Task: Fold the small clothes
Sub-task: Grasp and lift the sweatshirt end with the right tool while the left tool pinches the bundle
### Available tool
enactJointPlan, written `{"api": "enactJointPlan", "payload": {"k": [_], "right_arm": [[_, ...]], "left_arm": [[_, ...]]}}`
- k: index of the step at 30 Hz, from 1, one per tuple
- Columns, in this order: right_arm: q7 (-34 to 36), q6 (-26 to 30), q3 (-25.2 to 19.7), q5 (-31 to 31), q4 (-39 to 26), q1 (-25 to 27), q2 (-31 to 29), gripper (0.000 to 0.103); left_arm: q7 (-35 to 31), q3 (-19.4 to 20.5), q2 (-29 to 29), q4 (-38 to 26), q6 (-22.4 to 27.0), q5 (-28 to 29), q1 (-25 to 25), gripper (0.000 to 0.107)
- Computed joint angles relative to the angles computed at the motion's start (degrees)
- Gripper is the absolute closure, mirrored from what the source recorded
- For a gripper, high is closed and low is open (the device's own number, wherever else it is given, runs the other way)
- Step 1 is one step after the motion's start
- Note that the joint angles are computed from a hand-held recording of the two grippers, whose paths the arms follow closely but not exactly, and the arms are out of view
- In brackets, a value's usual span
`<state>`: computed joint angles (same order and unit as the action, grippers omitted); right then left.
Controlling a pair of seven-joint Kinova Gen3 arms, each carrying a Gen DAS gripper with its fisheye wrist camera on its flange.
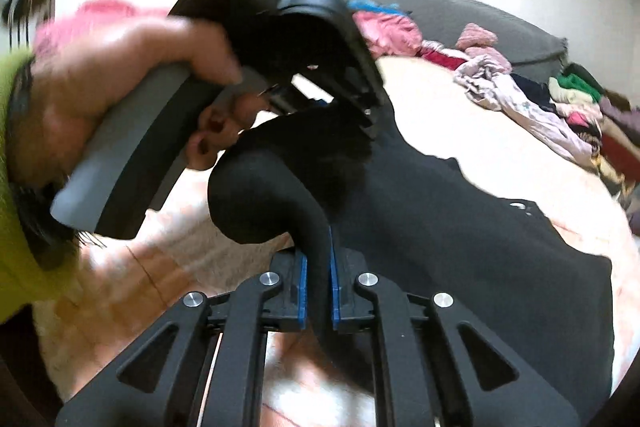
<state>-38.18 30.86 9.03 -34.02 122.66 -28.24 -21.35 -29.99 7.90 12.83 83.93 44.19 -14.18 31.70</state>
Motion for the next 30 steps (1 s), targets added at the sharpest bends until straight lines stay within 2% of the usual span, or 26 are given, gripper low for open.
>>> {"api": "enactJointPlan", "payload": {"k": [5,9,16,23,30], "right_arm": [[1.68,3.36,8.17,-4.46,-0.87,-1.24,-4.15,0.096],[3.25,6.48,15.06,-6.95,-1.59,-1.27,-6.33,0.096],[3.64,11.24,23.44,-7.95,-2.09,0.81,-8.54,0.096],[3.51,11.93,29.05,-7.78,-1.07,1.77,-9.14,0.097],[3.67,9.74,33.34,-7.56,0.28,0.36,-8.79,0.097]], "left_arm": [[3.06,0.09,1.1,-6.57,4.09,-4.25,3.71,0.096],[3.79,0.06,4.2,-14.57,8.34,-7.12,7.44,0.096],[5.47,-1.83,9.45,-23.53,11.44,-8.65,12.76,0.096],[5.64,-4.81,16.58,-33.28,14.9,-11.11,18.49,0.095],[5.6,-6.91,20.87,-37.69,14.62,-9.86,20.68,0.095]]}}
